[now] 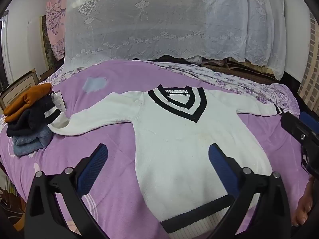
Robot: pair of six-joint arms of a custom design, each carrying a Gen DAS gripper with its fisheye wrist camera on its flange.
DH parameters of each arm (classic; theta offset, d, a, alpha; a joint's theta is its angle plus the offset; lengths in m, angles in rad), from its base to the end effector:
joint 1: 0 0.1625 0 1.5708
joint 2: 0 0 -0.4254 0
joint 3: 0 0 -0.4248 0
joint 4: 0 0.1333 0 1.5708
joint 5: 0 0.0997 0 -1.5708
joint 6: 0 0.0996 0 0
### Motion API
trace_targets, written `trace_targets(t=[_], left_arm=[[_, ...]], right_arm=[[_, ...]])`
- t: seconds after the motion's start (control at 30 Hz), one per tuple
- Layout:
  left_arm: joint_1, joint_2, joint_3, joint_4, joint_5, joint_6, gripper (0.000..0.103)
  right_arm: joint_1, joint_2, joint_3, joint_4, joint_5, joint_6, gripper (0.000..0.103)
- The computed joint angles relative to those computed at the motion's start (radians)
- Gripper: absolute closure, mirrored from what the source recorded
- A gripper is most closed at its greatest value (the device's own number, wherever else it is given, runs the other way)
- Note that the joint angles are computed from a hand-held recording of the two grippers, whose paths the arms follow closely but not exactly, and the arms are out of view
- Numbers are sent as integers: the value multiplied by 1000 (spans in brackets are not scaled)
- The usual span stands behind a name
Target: Fold small clothes
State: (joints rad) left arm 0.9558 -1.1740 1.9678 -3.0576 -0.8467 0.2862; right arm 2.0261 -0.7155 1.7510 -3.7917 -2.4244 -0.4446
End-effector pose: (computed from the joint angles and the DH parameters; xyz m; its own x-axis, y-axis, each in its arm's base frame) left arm -0.1757 -0.5941 0.2582 -0.6959 0.2604 -0.6693 0.6675 0.5784 -0.4690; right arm 0.3319 -0.5455 0.1440 -0.7391 0.1601 0.6543 -0.5352 0.4503 -0.7147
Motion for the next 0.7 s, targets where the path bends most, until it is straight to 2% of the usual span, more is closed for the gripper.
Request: trace_targets(t=[0.3, 0.33, 0.7], left_arm=[[11, 4, 9, -17, 3, 24, 4], [1, 13, 2, -2, 20, 12, 4], [14, -1, 6, 15, 10, 4, 4]], right_arm=[[-4, -10, 13, -3, 7, 7, 3], [-4, -11, 15, -3, 9, 9, 3], [0, -13, 17, 1, 6, 4, 3]])
